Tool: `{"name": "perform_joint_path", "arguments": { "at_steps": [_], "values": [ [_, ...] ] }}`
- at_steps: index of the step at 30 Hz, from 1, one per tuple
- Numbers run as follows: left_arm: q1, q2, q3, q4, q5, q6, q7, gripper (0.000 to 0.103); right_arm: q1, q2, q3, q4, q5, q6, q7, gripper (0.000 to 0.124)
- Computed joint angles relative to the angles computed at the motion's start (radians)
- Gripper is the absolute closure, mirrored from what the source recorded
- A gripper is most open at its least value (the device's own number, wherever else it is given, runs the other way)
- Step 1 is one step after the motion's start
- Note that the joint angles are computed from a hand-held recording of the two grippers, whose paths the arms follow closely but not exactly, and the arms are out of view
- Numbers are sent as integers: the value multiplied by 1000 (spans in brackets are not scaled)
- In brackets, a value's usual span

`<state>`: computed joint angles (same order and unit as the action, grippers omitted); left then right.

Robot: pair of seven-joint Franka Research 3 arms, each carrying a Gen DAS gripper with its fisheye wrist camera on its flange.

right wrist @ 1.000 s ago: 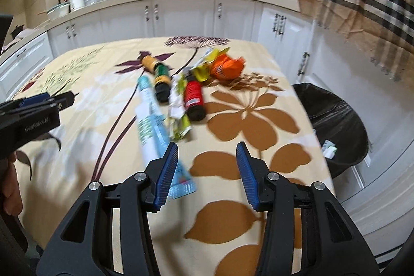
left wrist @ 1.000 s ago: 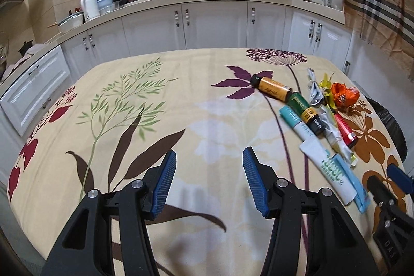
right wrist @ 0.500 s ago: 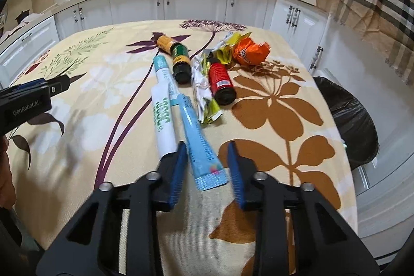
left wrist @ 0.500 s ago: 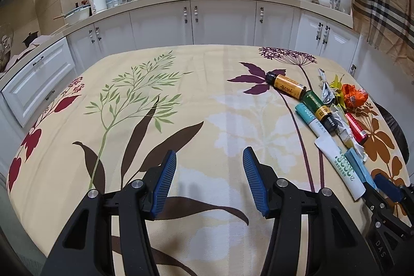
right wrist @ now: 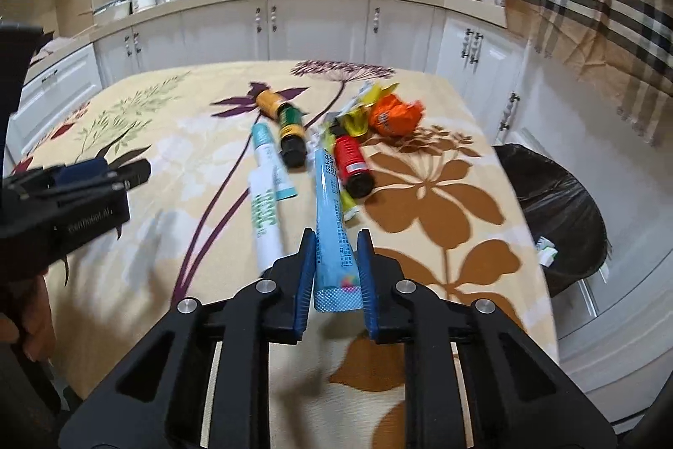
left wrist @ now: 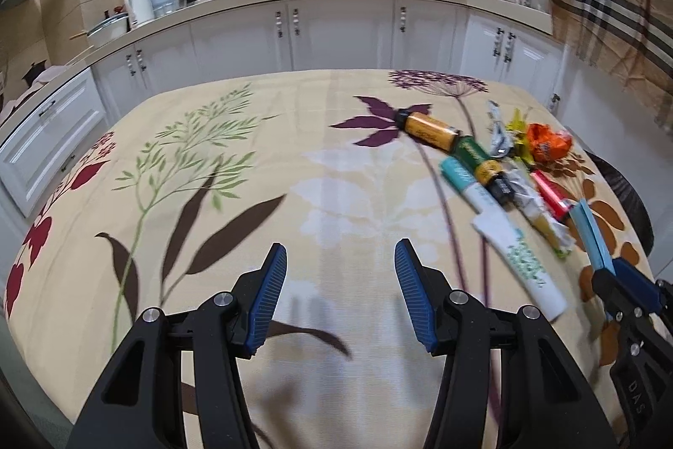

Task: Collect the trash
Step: 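Grasp the light blue tube with the right tool while the left tool grasps the white toothpaste tube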

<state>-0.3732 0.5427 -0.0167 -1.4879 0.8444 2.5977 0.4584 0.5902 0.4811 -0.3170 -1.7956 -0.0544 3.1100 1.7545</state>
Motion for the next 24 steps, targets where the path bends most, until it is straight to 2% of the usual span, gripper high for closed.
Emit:
{"name": "perform_joint_path", "arguments": {
  "at_steps": [6, 18, 24],
  "values": [
    [-16, 63, -30, 94, -50, -4, 79, 50, 14, -10, -53, -29, 19, 30, 32, 104],
    [-90, 246, -23, 366, -169, -92, 256, 47, 16, -13, -98, -65, 103, 72, 17, 104],
    [-89, 265, -27, 385, -233, -120, 310, 47, 22, -7, -108, -65, 140, 74, -1, 104]
  ]
}}
